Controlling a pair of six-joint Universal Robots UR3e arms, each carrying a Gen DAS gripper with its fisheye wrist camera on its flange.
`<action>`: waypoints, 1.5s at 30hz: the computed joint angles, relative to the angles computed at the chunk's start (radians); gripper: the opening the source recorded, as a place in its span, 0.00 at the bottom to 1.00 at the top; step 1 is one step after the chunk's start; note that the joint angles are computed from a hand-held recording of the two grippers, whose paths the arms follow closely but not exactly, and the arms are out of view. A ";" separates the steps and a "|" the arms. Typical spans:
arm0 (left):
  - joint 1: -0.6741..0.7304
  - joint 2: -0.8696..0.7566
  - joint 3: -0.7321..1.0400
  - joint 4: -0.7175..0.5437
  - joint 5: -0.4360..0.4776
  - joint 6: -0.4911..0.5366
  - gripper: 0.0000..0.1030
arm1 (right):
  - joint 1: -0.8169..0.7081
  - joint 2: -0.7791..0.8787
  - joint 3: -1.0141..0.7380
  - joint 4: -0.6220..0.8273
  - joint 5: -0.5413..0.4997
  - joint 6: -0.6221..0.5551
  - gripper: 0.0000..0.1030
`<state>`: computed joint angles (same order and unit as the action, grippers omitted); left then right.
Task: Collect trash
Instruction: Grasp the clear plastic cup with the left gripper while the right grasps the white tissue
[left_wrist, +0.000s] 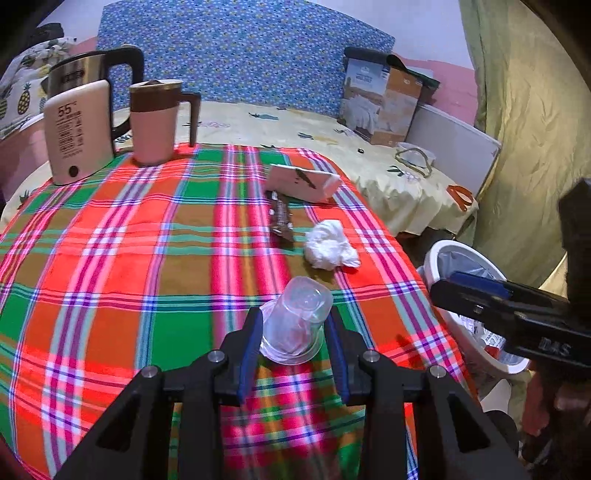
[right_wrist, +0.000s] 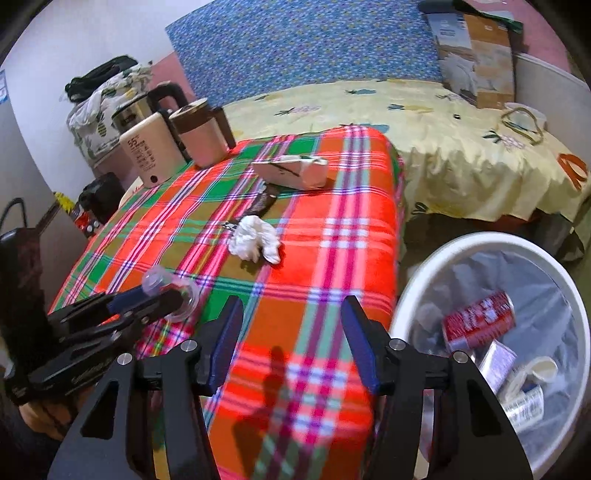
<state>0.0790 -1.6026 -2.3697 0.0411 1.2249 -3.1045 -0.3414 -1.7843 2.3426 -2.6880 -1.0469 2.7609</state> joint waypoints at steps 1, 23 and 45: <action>0.009 0.004 -0.006 0.001 -0.005 0.003 0.35 | 0.020 0.036 -0.021 -0.016 -0.014 0.008 0.55; 0.131 0.001 -0.044 0.015 -0.091 0.047 0.35 | 0.273 0.450 -0.348 -0.108 -0.194 0.119 0.18; 0.001 0.153 -0.061 -0.069 -0.025 0.019 0.35 | 0.014 -0.083 0.009 0.011 -0.018 0.014 0.18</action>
<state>0.0802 -1.4493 -2.4305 -0.0278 1.1994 -3.0858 -0.3278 -1.8672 2.3517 -2.6770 -1.0648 2.7752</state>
